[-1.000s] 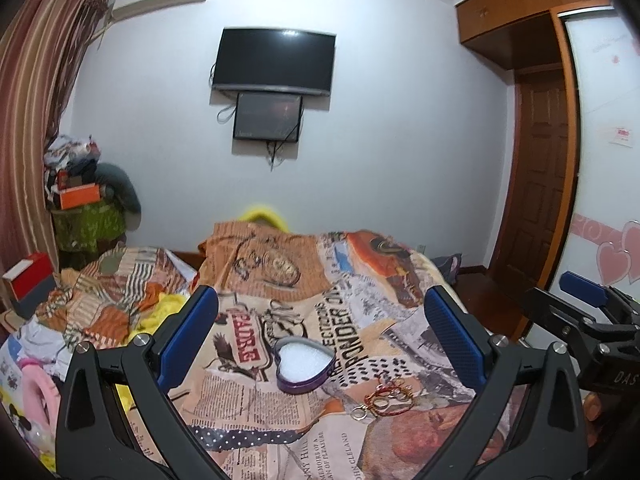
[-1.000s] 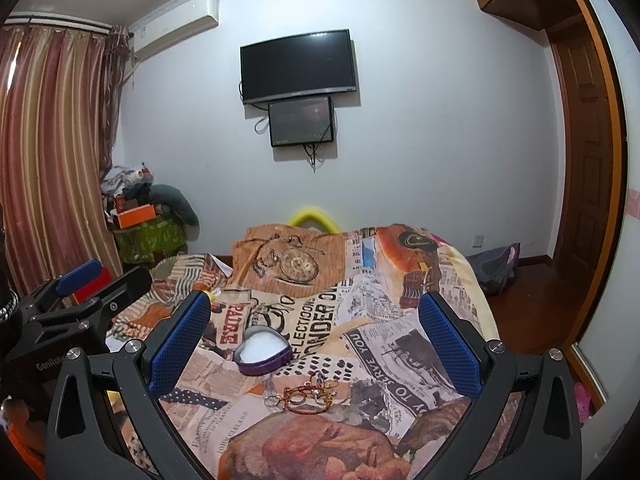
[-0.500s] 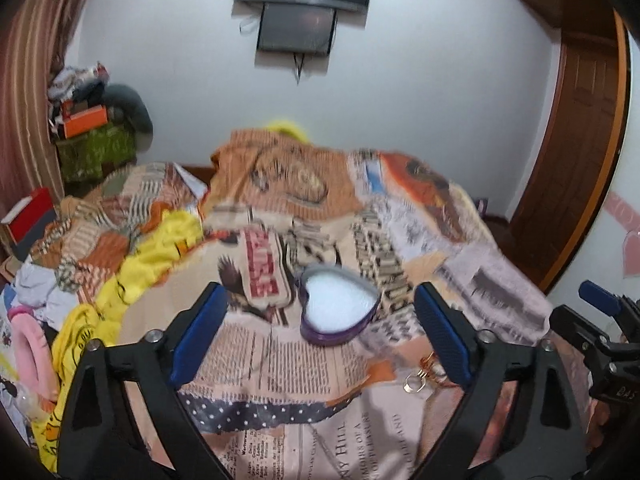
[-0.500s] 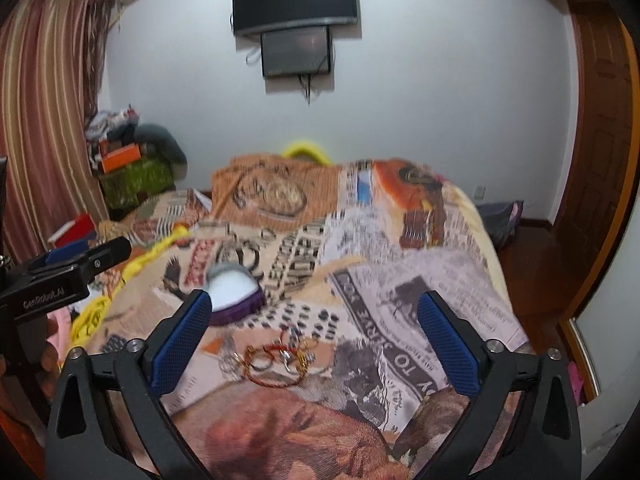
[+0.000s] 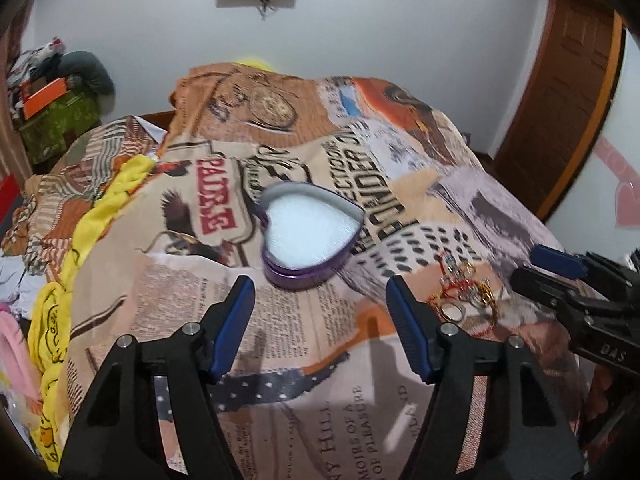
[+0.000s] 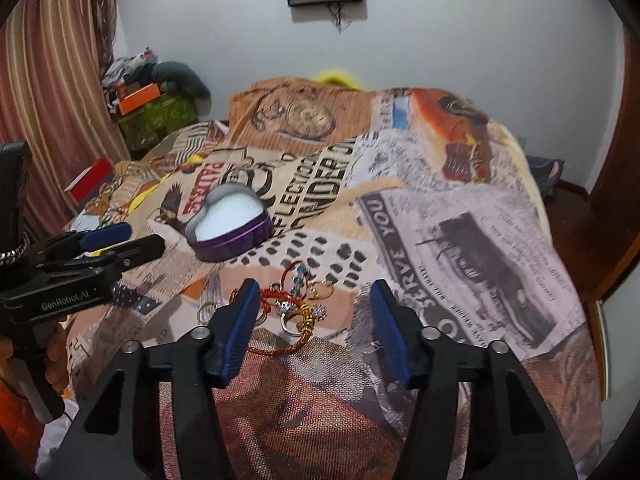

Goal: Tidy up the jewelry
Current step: 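Lower both tools toward the jewelry pile beside the purple heart tin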

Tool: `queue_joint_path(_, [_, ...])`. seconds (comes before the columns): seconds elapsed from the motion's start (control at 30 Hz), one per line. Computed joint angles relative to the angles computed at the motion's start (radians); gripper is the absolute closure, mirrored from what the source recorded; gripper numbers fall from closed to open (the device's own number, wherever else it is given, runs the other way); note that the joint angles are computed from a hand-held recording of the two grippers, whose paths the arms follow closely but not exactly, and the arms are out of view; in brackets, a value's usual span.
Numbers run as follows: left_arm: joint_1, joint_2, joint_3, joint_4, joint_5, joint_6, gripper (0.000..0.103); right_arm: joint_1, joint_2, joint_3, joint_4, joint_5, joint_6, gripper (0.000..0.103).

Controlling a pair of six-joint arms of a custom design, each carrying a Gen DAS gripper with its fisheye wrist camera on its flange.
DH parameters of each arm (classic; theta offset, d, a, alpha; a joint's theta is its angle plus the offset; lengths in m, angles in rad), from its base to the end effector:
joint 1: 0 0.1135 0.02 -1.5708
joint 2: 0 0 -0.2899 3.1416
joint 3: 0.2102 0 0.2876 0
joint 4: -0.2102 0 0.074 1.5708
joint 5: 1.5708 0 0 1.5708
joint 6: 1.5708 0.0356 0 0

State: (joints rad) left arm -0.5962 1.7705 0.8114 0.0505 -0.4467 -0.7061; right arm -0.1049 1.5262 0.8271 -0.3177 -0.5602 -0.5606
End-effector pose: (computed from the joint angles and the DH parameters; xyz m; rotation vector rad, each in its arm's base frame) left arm 0.3011 -0.1857 0.1182 -0.3130 2.3422 -0.0652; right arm 0.3160 -0.0143 0.1795 -0.7368 2.3047 0.4317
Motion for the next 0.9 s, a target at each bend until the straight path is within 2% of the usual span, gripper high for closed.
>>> queue_joint_path(0.17, [-0.005, 0.048, 0.039, -0.003, 0.071, 0.042, 0.038, -0.007, 0.056, 0.042, -0.057, -0.018, -0.031, 0.061])
queue_joint_path(0.33, [-0.008, 0.090, 0.069, -0.006, 0.137, 0.062, 0.043, -0.014, 0.096, 0.073, -0.103, -0.031, -0.061, 0.065])
queue_joint_path(0.5, [-0.016, 0.126, 0.090, -0.005, 0.181, 0.070, 0.053, -0.007, 0.125, 0.094, -0.140, -0.039, -0.088, 0.072])
queue_joint_path(0.67, [-0.019, 0.128, 0.089, -0.003, 0.185, 0.078, 0.056, 0.010, 0.142, 0.103, -0.143, -0.013, -0.100, 0.080])
queue_joint_path(0.9, [-0.046, 0.096, 0.082, -0.013, 0.161, 0.115, 0.060, 0.015, 0.150, 0.121, -0.124, 0.011, -0.098, 0.083])
